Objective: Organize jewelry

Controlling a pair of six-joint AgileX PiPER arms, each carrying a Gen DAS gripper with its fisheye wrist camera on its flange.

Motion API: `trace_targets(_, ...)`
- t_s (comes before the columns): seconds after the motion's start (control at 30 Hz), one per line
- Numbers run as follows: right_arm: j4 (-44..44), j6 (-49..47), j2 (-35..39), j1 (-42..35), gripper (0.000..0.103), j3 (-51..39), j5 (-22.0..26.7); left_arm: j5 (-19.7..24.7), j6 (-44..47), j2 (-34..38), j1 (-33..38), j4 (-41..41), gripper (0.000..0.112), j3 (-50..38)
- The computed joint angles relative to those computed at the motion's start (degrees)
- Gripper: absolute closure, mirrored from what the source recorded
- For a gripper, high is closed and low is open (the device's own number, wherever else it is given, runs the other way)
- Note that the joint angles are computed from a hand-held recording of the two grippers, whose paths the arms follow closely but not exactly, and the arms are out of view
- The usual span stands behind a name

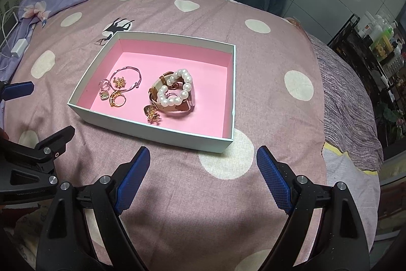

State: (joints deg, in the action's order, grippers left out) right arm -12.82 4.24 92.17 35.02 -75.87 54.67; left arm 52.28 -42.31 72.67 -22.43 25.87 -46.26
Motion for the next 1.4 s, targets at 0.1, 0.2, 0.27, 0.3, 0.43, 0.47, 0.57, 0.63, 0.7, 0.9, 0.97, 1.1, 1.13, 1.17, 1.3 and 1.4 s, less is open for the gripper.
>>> trace_targets(0.1, -0.12, 0.08, 0.11, 0.14, 0.018, -0.04, 0.07, 0.01, -0.25, 0.04, -0.16, -0.02, 0.016, 0.00)
trace_targets(0.2, -0.24, 0.14, 0.10, 0.26, 0.018, 0.07, 0.04, -0.08, -0.44, 0.15, -0.28, 0.22, 0.016, 0.04)
trace_targets(0.27, -0.27, 0.20, 0.14, 0.34, 0.018, 0.04, 0.08, -0.01, -0.64, 0.21, -0.42, 0.40, 0.016, 0.01)
trace_targets(0.3, -0.27, 0.20, 0.14, 0.34, 0.018, 0.04, 0.08, 0.02, -0.61, 0.24, -0.41, 0.34, 0.016, -0.01)
trace_targets(0.43, -0.60, 0.53, 0.19, 0.54, 0.018, 0.15, 0.06, 0.41, -0.96, 0.48, -0.75, 0.59, 0.016, -0.17)
trace_targets(0.47, -0.62, 0.63, 0.20, 0.63, 0.018, 0.16, 0.09, 0.47, -1.10, 0.52, -0.82, 0.69, 0.016, -0.18)
trace_targets(0.57, -0.64, 0.49, 0.23, 0.62, 0.018, 0.22, 0.10, 0.78, -1.49, 0.77, -1.11, 1.03, 0.016, -0.36)
trace_targets(0.63, -0.65, 0.50, 0.17, 0.65, 0.018, 0.42, -0.04, 0.94, -1.66, 0.81, -1.28, 1.15, 0.016, -0.45)
trace_targets(0.7, -0.64, 0.46, 0.16, 0.66, 0.018, 0.46, -0.09, 0.94, -1.64, 0.90, -1.29, 1.27, 0.016, -0.50)
trace_targets(0.9, -0.71, 0.43, 0.20, 0.69, 0.018, 0.36, 0.04, 1.21, -1.98, 1.05, -1.68, 1.56, 0.016, -0.65)
trace_targets(0.97, -0.81, 0.47, 0.28, 0.75, 0.018, 0.29, 0.06, 1.22, -2.03, 1.05, -1.67, 1.57, 0.016, -0.66)
trace_targets(1.1, -0.82, 0.49, 0.31, 0.75, 0.018, 0.25, 0.10, 1.29, -2.16, 1.04, -1.68, 1.48, 0.016, -0.75)
trace_targets(1.13, -0.85, 0.55, 0.32, 0.78, 0.018, 0.24, 0.14, 1.33, -2.21, 1.05, -1.75, 1.48, 0.016, -0.77)
trace_targets(1.17, -0.86, 0.59, 0.34, 0.82, 0.018, 0.23, 0.17, 1.26, -2.24, 1.03, -1.69, 1.52, 0.016, -0.73)
trace_targets(1.3, -0.93, 0.71, 0.40, 0.94, 0.018, 0.19, 0.27, 1.33, -3.06, 0.91, -2.04, 2.02, 0.016, -0.66)
trace_targets(1.4, -0.89, 0.63, 0.38, 0.89, 0.018, 0.35, 0.15, 1.33, -3.10, 0.90, -2.33, 2.20, 0.016, -0.69)
